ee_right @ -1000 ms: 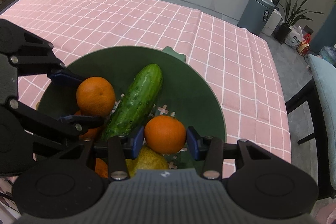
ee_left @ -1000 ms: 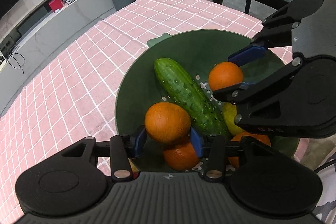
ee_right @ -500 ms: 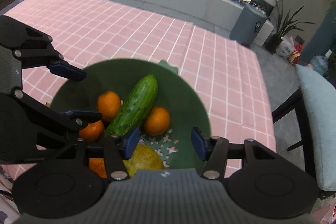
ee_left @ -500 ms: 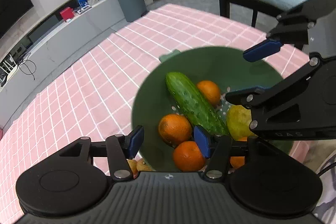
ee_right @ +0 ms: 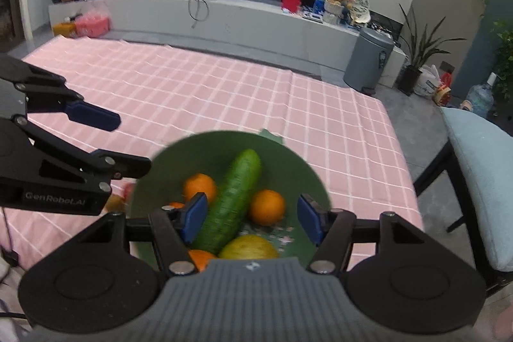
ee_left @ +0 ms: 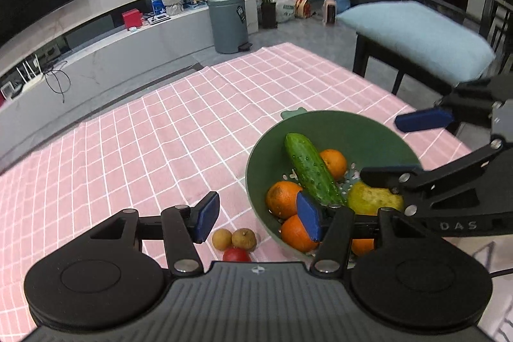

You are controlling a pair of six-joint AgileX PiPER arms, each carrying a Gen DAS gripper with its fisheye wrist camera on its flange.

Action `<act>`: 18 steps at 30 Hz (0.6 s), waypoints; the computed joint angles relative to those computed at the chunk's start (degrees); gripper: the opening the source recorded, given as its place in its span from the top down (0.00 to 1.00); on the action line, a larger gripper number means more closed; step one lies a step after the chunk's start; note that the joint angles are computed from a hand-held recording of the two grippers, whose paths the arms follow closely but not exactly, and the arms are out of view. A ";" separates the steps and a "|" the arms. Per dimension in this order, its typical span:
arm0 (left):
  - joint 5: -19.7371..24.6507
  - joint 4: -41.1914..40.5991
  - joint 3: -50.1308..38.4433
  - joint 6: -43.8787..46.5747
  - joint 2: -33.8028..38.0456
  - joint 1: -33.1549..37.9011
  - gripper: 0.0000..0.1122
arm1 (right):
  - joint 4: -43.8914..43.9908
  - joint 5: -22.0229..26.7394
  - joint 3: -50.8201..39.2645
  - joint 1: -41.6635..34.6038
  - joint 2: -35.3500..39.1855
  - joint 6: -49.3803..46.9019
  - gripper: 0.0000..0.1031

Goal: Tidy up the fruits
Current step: 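Withdraw both tools and move toward the small fruits beside the colander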

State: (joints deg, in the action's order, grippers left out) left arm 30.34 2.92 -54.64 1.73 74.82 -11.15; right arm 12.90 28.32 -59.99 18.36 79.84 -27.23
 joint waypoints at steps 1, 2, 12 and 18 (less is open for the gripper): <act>0.17 -3.99 0.61 4.18 -1.04 1.73 0.42 | 1.83 -0.14 0.53 0.40 -0.60 -1.26 0.42; 0.54 -7.10 1.02 7.48 -1.84 3.18 0.42 | 3.33 -0.07 0.68 0.67 -0.80 -2.48 0.42; 5.93 -30.82 5.01 34.32 -4.38 18.29 0.42 | 3.79 -0.16 0.51 9.53 -0.01 -5.84 0.52; 10.73 -37.94 5.79 46.86 -2.38 27.09 0.43 | -0.80 0.50 -2.04 14.54 3.74 -8.63 0.52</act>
State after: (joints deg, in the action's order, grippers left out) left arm 41.08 -35.03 -48.85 48.60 72.44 15.94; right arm 12.10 28.82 -62.03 32.90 83.58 -35.85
